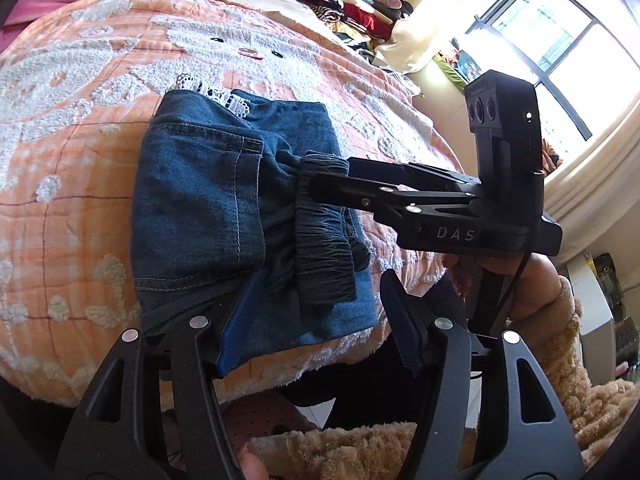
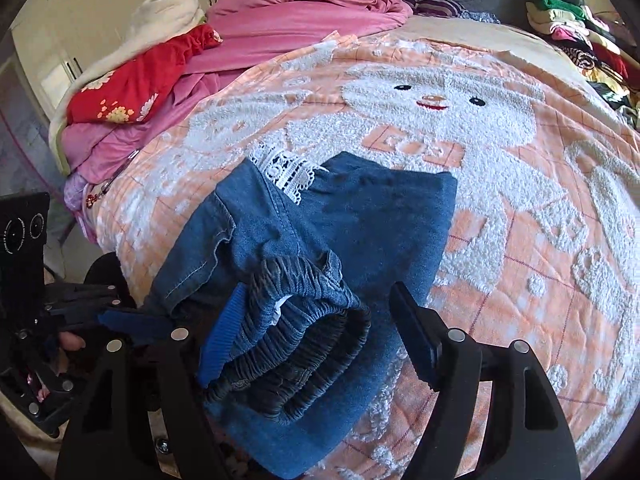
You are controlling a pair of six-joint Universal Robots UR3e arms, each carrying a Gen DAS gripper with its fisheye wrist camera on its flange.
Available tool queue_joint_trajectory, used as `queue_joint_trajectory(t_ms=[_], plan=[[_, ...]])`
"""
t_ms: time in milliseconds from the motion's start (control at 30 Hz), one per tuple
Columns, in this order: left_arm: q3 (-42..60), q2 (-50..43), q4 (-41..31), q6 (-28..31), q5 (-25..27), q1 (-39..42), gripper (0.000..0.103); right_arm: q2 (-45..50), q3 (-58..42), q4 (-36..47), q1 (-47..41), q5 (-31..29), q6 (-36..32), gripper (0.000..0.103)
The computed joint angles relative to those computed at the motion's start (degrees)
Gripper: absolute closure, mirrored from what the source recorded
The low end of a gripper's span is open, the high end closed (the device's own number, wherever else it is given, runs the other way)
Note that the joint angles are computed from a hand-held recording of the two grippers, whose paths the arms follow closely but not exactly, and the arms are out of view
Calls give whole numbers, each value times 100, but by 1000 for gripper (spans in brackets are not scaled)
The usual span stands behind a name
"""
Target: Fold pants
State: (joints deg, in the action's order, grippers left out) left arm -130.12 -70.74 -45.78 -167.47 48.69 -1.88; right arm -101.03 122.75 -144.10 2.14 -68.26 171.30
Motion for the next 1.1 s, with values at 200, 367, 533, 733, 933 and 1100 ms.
queue_joint_trajectory(t_ms=[200,367,533,733,933,1100], plan=[[-10,156,-69,40,39,40,46,-193,-94,100,46,-125,88,31],[-23,408,-190,138,58,145,45,-415,-127,186,28,-124,147,29],[-2,618,-263,212,95,246,41,-529,-255,270,104,-197,205,28],[-12,947,-500,365,219,543,38,-724,-323,328,207,-244,320,22],[-41,1284,-1055,660,118,1446,36,-1375,53,405,269,-213,564,18],[192,947,-1206,812,105,1824,39,-1878,504,254,667,-224,828,18]])
